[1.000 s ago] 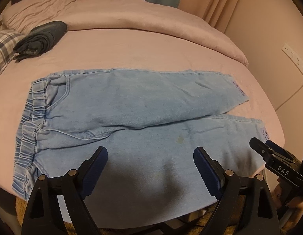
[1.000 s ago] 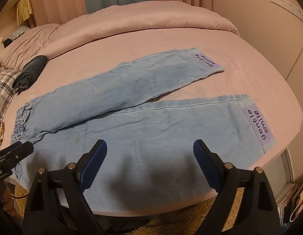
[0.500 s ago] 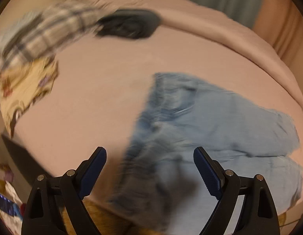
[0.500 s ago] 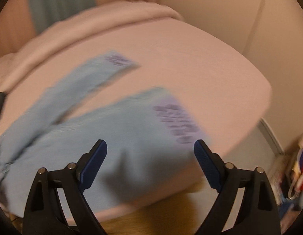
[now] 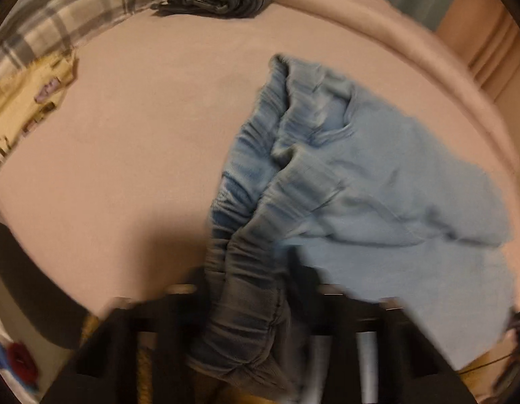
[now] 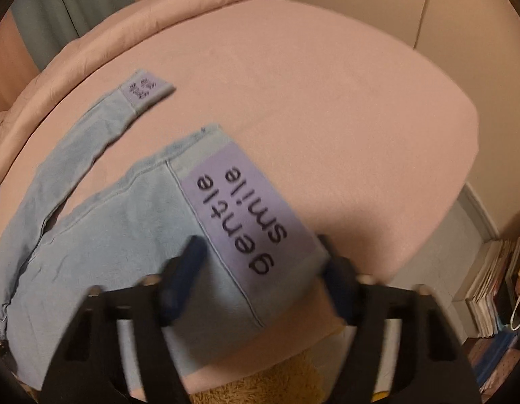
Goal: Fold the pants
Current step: 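Move right gripper to the labeled leg hem while left gripper moves to the waistband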
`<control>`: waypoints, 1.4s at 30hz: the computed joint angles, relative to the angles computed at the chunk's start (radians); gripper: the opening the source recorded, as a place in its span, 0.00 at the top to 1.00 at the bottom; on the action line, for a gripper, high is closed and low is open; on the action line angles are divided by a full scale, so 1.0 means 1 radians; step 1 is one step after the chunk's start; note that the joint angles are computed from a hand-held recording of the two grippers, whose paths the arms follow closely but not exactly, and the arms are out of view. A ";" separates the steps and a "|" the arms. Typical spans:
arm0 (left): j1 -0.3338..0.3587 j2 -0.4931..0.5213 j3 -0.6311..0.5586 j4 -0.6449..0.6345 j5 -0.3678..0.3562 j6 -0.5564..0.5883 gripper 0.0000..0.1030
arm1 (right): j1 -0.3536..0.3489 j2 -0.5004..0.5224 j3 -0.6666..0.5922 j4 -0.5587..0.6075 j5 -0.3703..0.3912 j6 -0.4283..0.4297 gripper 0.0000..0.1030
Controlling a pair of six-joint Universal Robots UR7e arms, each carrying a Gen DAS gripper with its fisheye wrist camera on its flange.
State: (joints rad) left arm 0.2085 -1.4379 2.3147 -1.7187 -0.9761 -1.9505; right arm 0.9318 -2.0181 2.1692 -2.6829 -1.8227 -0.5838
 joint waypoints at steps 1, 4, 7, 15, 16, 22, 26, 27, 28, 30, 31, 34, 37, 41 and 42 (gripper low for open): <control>-0.001 -0.017 -0.003 0.002 -0.001 -0.030 0.76 | 0.003 -0.001 -0.006 0.012 0.009 0.000 0.84; -0.050 -0.068 -0.005 0.030 0.033 -0.071 0.76 | 0.042 0.010 -0.032 0.011 0.002 0.052 0.88; -0.097 -0.096 -0.020 0.082 0.046 -0.119 0.76 | 0.063 -0.022 -0.042 0.011 0.085 0.039 0.88; -0.017 -0.100 0.070 -0.023 -0.020 -0.071 0.70 | 0.065 -0.003 -0.029 -0.050 0.026 0.057 0.88; -0.018 -0.094 0.063 -0.015 -0.016 -0.065 0.68 | 0.064 0.022 -0.030 -0.051 -0.001 0.062 0.88; -0.023 -0.063 -0.019 0.158 -0.040 -0.110 0.35 | 0.058 0.085 -0.028 -0.102 -0.096 0.018 0.78; -0.045 -0.066 -0.086 0.319 -0.030 -0.209 0.34 | 0.162 0.124 -0.030 -0.244 -0.272 -0.032 0.63; -0.049 -0.047 -0.122 0.401 -0.036 -0.235 0.33 | 0.178 0.119 -0.027 -0.268 -0.286 -0.047 0.57; -0.049 -0.033 -0.148 0.459 -0.035 -0.253 0.30 | 0.188 0.107 -0.025 -0.283 -0.285 -0.056 0.46; -0.050 -0.033 -0.174 0.522 -0.022 -0.288 0.29 | 0.185 0.071 -0.017 -0.268 -0.245 -0.058 0.31; -0.071 -0.045 -0.169 0.526 -0.020 -0.313 0.29 | 0.178 0.058 -0.014 -0.246 -0.216 -0.055 0.27; -0.101 -0.071 -0.137 0.436 0.054 -0.298 0.29 | 0.132 0.079 -0.032 -0.065 -0.158 -0.005 0.25; -0.078 -0.059 -0.123 0.269 0.135 -0.150 0.29 | 0.117 0.127 -0.008 -0.132 -0.187 -0.039 0.16; -0.031 0.003 -0.121 0.024 0.196 0.099 0.29 | 0.188 0.158 -0.047 -0.112 -0.279 0.039 0.18; -0.021 0.020 -0.120 -0.024 0.205 0.141 0.29 | 0.214 0.160 -0.051 -0.129 -0.295 0.040 0.18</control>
